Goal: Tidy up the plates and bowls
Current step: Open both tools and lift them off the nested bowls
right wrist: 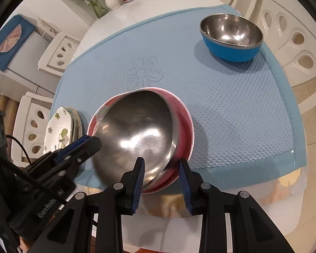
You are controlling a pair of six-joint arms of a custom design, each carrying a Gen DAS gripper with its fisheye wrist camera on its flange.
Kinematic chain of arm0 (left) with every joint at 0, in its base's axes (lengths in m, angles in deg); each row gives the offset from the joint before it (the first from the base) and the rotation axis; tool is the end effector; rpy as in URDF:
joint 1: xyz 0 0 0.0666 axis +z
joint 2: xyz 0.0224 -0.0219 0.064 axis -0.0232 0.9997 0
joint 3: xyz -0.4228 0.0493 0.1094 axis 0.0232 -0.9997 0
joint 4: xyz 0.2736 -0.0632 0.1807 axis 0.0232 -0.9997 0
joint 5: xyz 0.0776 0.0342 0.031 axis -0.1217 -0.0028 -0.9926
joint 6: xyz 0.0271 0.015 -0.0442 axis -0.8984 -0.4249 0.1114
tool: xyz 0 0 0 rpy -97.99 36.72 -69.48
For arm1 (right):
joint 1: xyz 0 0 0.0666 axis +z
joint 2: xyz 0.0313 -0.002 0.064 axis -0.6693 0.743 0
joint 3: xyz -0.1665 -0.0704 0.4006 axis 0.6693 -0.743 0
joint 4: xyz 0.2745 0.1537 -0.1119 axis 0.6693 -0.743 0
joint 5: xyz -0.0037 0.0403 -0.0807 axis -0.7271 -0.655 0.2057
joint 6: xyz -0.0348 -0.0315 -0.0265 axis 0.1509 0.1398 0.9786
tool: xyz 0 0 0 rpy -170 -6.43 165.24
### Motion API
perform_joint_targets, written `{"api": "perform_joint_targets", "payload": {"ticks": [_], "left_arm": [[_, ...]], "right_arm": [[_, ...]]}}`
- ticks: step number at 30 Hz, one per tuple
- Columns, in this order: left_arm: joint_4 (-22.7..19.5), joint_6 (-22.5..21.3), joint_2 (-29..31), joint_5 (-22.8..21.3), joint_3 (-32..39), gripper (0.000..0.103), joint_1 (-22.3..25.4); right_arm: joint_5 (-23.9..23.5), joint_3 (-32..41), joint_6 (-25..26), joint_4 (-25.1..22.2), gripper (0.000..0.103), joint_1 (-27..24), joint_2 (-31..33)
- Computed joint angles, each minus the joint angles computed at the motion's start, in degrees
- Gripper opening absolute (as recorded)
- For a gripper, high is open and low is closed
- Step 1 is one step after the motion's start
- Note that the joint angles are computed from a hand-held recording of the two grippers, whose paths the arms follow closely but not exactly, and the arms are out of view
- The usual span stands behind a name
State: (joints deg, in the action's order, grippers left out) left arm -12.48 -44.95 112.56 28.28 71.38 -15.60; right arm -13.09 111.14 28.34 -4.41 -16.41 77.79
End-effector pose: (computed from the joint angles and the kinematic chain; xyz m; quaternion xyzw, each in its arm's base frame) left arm 0.6407 -0.1663 0.3392 0.0383 0.9659 -0.0918 0.2389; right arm 0.6522 0.3209 0.3535 0.0029 0.9828 0.1658 0.0816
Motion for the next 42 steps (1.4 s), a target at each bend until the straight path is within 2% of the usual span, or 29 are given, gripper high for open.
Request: {"api": "perform_joint_targets", "payload": {"ticks": [3, 5, 10, 15, 19, 22, 26, 29, 30, 31, 33, 35, 37, 39, 42], "left_arm": [[0.36, -1.62, -0.30, -4.08, 0.07, 0.016, -0.67], [1.64, -2.06, -1.30, -5.13, -1.14, 0.016, -0.60], [2.79, -0.55, -2.79, -2.96, -3.66, 0.016, 0.83], [4.05, 3.42, -3.73, -1.54, -6.85, 0.016, 1.27], [6.50, 6.10, -7.11, -1.87, -9.89, 0.016, 0.88], [6.59, 7.16, -9.14, -4.49, -10.00, 0.016, 0.18], [5.00, 10.38, -10.57, -7.34, -7.39, 0.016, -1.16], [3.31, 13.40, -10.81, -11.31, -3.91, 0.017, -3.40], [1.95, 15.10, -10.52, -13.44, -1.85, 0.021, -4.63], [1.17, 16.23, -10.17, -14.48, -0.48, 0.031, -5.38], [-1.90, 19.43, -8.74, -16.29, 3.92, 0.033, -7.36], [-6.15, 20.66, -6.49, -16.29, 9.48, 0.033, -8.87], [-9.87, 21.40, -4.38, -18.76, 14.82, 0.033, -10.97], [-11.32, 21.93, -3.32, -21.22, 17.67, 0.034, -13.08], [-12.27, 22.17, -2.58, -22.94, 19.40, 0.044, -15.49]], "right_arm": [[0.29, -0.51, -0.03, 0.30, 0.032, 0.20, -0.23], [-0.27, -2.55, -0.11, 1.55, 0.032, 0.13, -1.22], [0.56, -7.77, 0.50, 4.68, 0.032, 0.09, -3.88], [1.07, -13.04, 0.75, 6.74, 0.032, 0.71, -5.96], [-0.19, -16.77, 2.05, 9.97, 0.032, 0.52, -8.85], [-0.46, -15.35, 4.71, 9.89, 0.032, 0.35, -9.79], [-1.33, -14.00, 9.61, 9.96, 0.032, -0.15, -11.47], [-3.21, -14.82, 13.16, 11.05, 0.032, -1.04, -13.66], [-3.98, -15.72, 14.40, 11.63, 0.034, -1.53, -14.69], [-4.67, -16.48, 15.81, 11.72, 0.036, -2.29, -15.66], [-5.35, -19.61, 17.29, 12.56, 0.056, -3.68, -18.22], [-7.22, -25.44, 17.98, 15.15, 0.056, -5.85, -22.13], [-8.98, -28.50, 18.35, 16.13, 0.056, -8.11, -24.13], [-10.46, -30.51, 18.61, 15.95, 0.056, -10.27, -25.32], [-12.90, -32.01, 19.29, 14.58, 0.056, -13.09, -26.23]]}}
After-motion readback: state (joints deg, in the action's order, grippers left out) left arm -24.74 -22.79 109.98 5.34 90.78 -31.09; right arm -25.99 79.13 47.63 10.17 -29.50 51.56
